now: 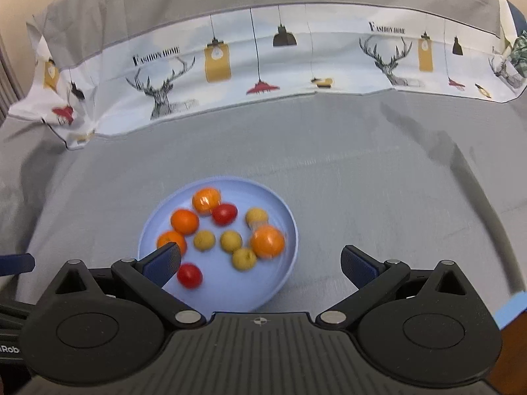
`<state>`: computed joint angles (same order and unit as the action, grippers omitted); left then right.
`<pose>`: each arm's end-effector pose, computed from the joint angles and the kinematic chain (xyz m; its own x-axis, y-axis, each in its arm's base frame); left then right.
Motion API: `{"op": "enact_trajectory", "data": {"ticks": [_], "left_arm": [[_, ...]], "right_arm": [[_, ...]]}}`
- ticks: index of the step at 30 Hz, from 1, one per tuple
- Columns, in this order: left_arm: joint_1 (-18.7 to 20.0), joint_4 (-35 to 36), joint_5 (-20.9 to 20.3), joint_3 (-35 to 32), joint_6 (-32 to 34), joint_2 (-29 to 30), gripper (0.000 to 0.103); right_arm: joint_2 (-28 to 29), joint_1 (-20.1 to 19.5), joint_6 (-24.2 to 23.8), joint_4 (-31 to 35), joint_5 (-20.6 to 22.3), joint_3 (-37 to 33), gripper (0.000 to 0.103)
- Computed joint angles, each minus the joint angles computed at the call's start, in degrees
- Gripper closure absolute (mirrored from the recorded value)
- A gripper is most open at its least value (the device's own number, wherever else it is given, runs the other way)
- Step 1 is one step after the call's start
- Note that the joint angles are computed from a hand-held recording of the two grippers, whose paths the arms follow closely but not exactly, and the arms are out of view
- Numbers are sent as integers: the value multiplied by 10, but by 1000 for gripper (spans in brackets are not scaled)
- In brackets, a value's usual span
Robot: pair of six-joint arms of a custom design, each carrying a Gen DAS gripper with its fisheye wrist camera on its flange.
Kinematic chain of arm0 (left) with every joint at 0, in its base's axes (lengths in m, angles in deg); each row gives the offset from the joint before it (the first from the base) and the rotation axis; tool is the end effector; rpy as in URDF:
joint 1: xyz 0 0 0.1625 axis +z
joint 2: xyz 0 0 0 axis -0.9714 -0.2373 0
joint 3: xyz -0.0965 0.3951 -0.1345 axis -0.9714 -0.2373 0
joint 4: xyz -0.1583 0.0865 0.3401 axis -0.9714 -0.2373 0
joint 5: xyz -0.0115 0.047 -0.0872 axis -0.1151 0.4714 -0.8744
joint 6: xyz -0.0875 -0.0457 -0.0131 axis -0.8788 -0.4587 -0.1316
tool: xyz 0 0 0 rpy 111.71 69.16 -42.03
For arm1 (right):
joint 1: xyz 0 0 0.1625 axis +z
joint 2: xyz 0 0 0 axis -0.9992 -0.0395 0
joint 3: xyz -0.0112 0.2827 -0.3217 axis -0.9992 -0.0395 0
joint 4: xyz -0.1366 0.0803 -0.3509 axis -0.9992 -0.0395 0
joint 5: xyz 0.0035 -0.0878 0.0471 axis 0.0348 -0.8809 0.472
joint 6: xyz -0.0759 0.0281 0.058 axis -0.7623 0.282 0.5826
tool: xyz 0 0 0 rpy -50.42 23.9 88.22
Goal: Organize fruits
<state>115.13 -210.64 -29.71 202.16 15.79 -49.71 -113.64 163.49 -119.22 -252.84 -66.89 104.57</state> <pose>-0.2707 -0.4789 -0.0477 -0.7245 0.2343 -0.6483 0.5069 0.8184 -0.2707 -0.0133 -0.4675 0.2421 -0.7877 0.0655 0.6125 -0.3706 0.7438 -0.5562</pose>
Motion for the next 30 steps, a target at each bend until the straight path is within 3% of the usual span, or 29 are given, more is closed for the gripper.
{"op": "enact_trajectory", "data": {"ticks": [5,12,30], "left_arm": [[26,38,-20,-35,-7,8,0],[25,47,-18,-50,1,25,0],[29,43,5,-55,-31,28,0]], "right_arm": [[34,9,-16,2,-46,-27,1],[51,16,-40,-12,-56,-30,1],[47,10,-13,-2,-59,-38,1]]}}
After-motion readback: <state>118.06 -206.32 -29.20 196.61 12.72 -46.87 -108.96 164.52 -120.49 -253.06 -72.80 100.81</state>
